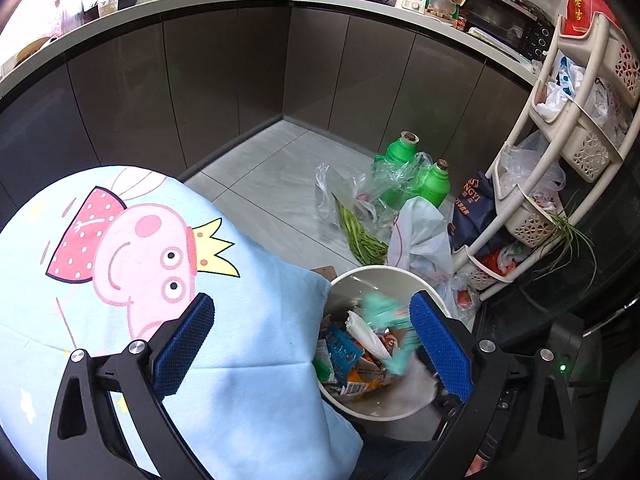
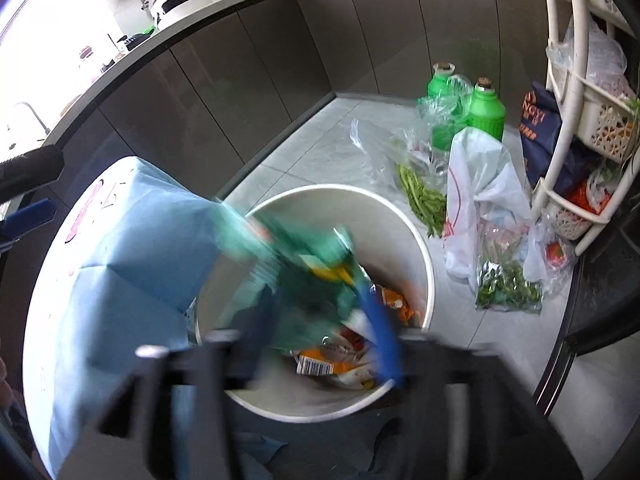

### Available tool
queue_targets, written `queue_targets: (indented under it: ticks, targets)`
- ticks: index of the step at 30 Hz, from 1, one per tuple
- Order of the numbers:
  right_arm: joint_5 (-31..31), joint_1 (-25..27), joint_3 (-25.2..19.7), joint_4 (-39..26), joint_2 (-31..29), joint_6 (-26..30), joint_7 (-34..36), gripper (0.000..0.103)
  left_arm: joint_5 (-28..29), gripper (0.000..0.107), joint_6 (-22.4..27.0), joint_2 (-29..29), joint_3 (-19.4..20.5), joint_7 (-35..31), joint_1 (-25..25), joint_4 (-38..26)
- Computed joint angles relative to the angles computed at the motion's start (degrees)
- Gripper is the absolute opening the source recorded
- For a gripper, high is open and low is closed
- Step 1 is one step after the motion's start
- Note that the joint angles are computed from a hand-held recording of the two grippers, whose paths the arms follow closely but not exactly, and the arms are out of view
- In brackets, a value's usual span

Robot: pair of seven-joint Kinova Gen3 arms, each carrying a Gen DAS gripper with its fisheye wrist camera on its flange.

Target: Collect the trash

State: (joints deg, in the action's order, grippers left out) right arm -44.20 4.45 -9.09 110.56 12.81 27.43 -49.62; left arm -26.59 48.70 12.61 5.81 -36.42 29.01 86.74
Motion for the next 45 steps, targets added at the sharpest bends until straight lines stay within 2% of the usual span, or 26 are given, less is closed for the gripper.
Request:
queue_targets:
  ticks: [1, 3, 4, 7, 10, 14, 18, 20, 22, 23, 26, 28, 31, 32, 37, 41, 45]
  targets:
    - [-1.19, 0.75, -0.61, 0.38, -0.27, -0.15, 1.72, 0.065, -0.35, 0.094, 0.17, -0.28, -0.08, 0.21, 0.15, 0.09]
    - [-4.15, 2.58, -1.4, 0.6, -0.82, 1.8, 6.07, 0.082, -1.28, 0.094, 0.7, -0.66, -0.11, 1.0, 0.56, 0.12]
    - [-5.68, 3.14, -1.31, 0.74, -1.18, 2.96, 8.25, 0.097, -1.58, 0.094, 0.93, -1.07, -0.07, 1.3, 0.63, 0.24]
    - [-6.02, 2.75, 0.49, 0.5, -3.1, 6.88, 10.82, 0.099, -3.26, 0.094, 1.57, -2.45, 0.2, 3.22, 1.15, 0.97]
    - [-5.96, 1.05, 2.49, 1.25, -5.58, 7.73, 11.49, 0.099, -4.94, 0.094, 2.02, -4.55, 0.95, 5.57, 1.29, 2.18]
    - [-4.69, -1.38, 5.12, 1.08, -9.35, 10.0, 9.23, 0.099, -8.59, 0.094, 4.45, -7.39, 2.83, 9.38, 1.67, 3.4]
    - [0.68, -5.51, 7.29, -0.23, -13.83, 10.57, 2.53, 0.099, -11.35, 0.094, 10.59, -10.07, 6.16, 13.15, 1.22, 3.26]
    - [4.14, -5.47, 5.78, -1.41, -16.38, 11.55, -2.13, 0.1, -12.52, 0.094, 15.25, -11.72, 7.38, 15.16, 1.75, 2.92]
    - [8.05, -3.37, 2.01, -2.81, -18.98, 12.58, -6.8, 0.1, -13.9, 0.094, 19.91, -13.48, 11.77, 16.97, -0.72, 2.84]
    - [9.93, -3.91, 1.61, -3.52, -20.0, 13.2, -9.13, 0.1, -14.73, 0.094, 22.24, -14.51, 14.43, 17.93, -2.43, 3.1]
    - [14.87, -10.83, 4.57, -5.38, -23.42, 15.46, -14.9, 0.1, -15.07, 0.094, 29.23, -17.1, 21.32, 18.58, -7.35, 2.66]
    - [17.25, -13.15, 4.38, -6.05, -25.32, 16.16, -17.29, 0.1, -14.32, 0.094, 33.89, -18.71, 21.46, 18.83, -6.46, 2.3]
    - [22.71, -14.61, 0.84, -7.25, -27.79, 17.44, -23.3, 0.1, -14.8, 0.094, 39.75, -20.64, 18.07, 20.83, -0.24, 2.77]
    - [24.31, -15.14, -0.48, -7.5, -28.61, 17.84, -25.22, 0.1, -14.9, 0.094, 41.49, -21.5, 18.19, 21.53, 0.51, 3.35]
    - [32.03, -16.86, -7.0, -7.84, -31.16, 19.58, -34.49, 0.1, -12.37, 0.094, 47.19, -25.89, 22.31, 24.21, -2.1, 6.24]
    - [38.39, -17.05, -12.28, -7.86, -32.43, 20.38, -42.04, 0.1, -9.47, 0.094, 49.01, -29.15, 24.71, 25.52, -4.63, 8.44]
    - [42.58, -18.08, -14.78, -8.25, -33.63, 21.2, -47.45, 0.099, -7.11, 0.094, 50.19, -32.04, 26.86, 26.04, -7.2, 9.95]
